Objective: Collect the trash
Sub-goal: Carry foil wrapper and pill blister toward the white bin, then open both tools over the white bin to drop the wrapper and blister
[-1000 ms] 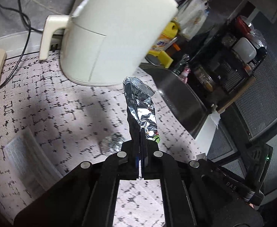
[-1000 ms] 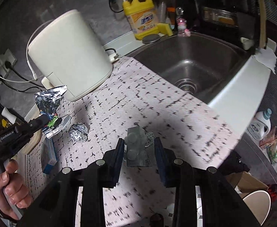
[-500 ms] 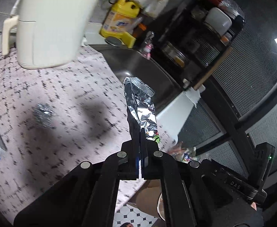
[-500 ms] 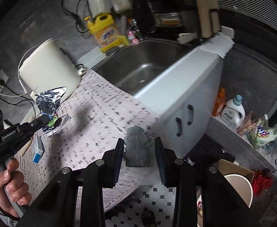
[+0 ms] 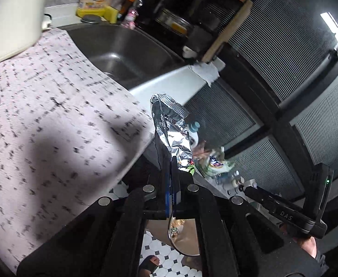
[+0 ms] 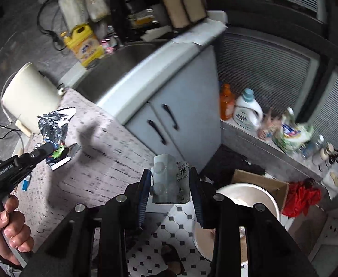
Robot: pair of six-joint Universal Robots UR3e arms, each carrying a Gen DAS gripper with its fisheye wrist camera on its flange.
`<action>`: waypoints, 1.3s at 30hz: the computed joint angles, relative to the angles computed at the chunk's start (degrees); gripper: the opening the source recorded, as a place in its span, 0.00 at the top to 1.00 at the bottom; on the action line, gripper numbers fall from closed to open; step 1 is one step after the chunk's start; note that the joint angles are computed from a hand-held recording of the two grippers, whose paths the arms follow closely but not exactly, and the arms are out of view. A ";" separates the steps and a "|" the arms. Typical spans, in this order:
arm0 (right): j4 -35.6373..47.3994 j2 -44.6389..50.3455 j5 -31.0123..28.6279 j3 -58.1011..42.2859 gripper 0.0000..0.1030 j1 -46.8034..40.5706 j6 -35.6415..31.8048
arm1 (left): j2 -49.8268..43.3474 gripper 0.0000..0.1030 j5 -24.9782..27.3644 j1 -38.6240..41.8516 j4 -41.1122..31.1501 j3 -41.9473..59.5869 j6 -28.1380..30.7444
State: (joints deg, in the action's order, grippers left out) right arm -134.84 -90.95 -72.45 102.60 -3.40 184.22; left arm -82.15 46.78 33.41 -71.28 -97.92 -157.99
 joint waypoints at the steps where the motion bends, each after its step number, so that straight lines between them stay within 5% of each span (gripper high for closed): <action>1: 0.22 -1.47 0.41 1.98 0.67 -1.69 -1.04 | 0.00 0.98 0.28 -1.43 1.03 -0.59 -1.03; 11: 3.61 -12.69 2.93 17.17 0.65 -17.28 -11.32 | -1.84 0.98 3.77 -13.40 10.17 -5.89 -9.55; 14: 3.95 -14.95 2.43 20.38 0.46 -20.37 -14.25 | -2.70 0.98 4.93 -17.21 13.09 -7.54 -11.69; 21: 10.09 -23.80 4.94 27.09 0.38 -31.10 -23.16 | -5.87 0.98 7.23 -25.38 19.05 -10.33 -16.17; 34: 38.79 -43.58 11.74 29.67 0.35 -59.89 -47.55 | -14.86 0.98 9.98 -39.82 25.92 -10.56 -23.02; 36: 42.15 -45.04 12.19 29.31 0.35 -63.39 -50.74 | -16.42 0.93 6.96 -40.58 25.82 -10.11 -22.90; 38: 44.82 -46.02 12.50 28.85 0.35 -66.20 -53.28 | -17.77 0.61 6.57 -42.23 25.76 -9.06 -23.16; 39: 46.31 -46.60 12.68 28.62 0.35 -67.65 -54.67 | -17.38 0.37 7.32 -42.81 27.47 -9.75 -24.03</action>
